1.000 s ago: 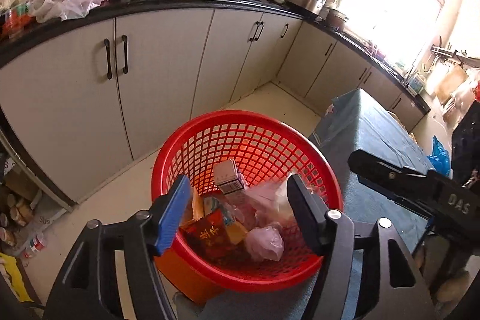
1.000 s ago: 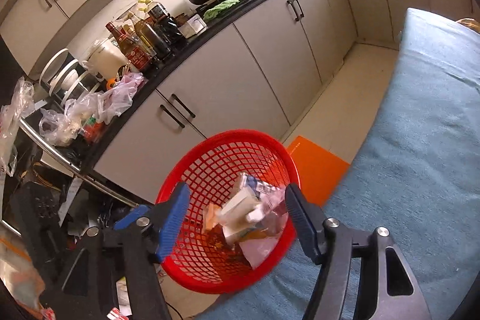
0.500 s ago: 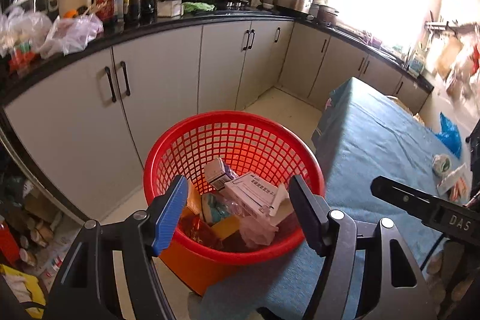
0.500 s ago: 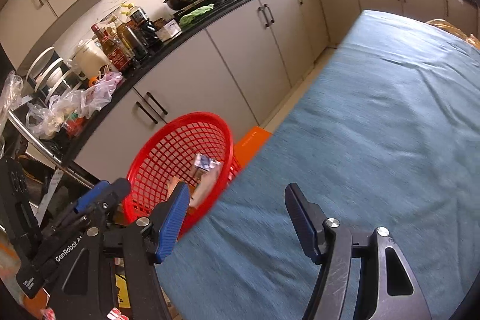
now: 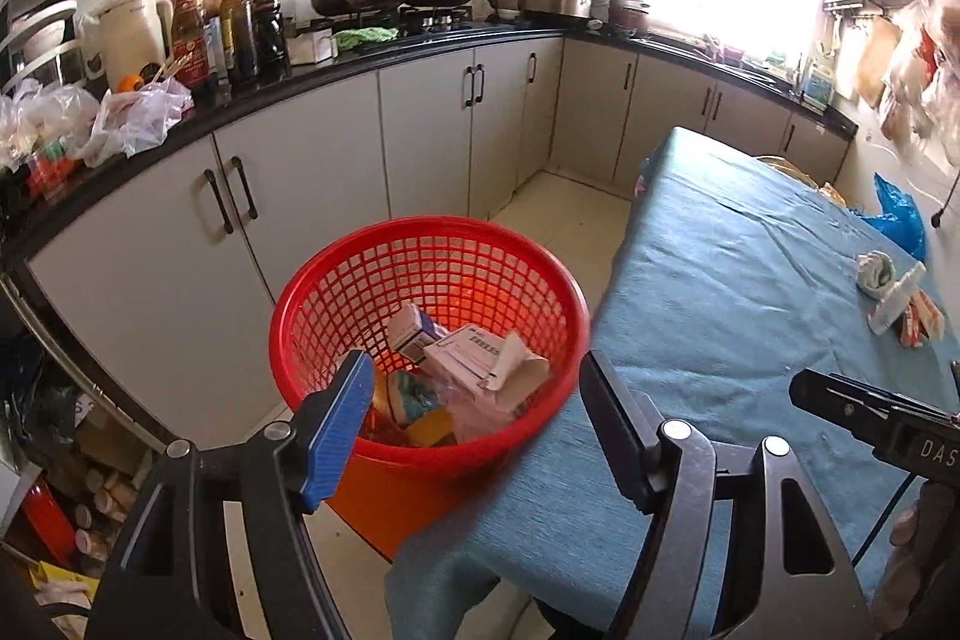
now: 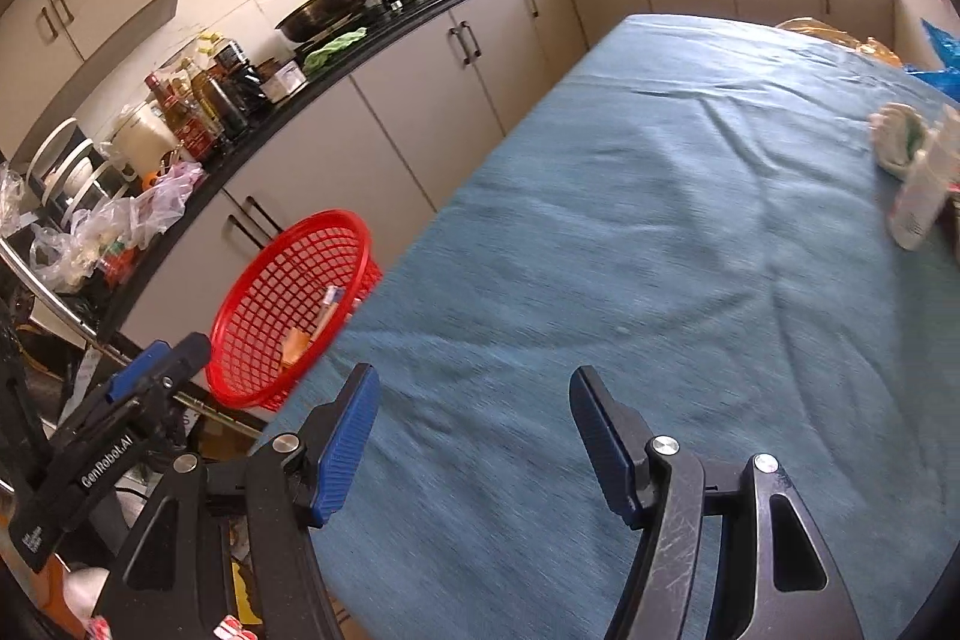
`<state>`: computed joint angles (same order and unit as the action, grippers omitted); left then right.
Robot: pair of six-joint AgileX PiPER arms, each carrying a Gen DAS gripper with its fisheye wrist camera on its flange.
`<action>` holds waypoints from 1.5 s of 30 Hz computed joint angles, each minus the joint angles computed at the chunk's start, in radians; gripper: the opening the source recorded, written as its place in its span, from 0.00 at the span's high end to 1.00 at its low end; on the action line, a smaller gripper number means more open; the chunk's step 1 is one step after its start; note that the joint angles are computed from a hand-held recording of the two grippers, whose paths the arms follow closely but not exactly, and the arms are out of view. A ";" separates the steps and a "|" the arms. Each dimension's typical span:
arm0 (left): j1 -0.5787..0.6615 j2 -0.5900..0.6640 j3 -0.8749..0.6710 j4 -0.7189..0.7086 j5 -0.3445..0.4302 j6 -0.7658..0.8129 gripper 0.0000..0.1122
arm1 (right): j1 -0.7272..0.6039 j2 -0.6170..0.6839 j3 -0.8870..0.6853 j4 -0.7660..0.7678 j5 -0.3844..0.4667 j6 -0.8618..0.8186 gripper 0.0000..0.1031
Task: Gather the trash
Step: 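Move both grippers back to the spray bottle and paper packaging on the table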
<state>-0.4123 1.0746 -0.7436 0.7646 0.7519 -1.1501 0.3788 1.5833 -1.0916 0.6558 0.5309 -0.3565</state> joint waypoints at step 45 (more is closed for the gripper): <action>-0.362 1.023 -1.193 -0.369 -0.029 0.602 0.37 | -0.800 0.353 -0.573 -0.195 0.267 -0.193 0.20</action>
<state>-0.7744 2.0974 -1.9361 0.3959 0.7226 -0.5479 -0.4213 1.9366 -1.6650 0.4611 0.7976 -0.5496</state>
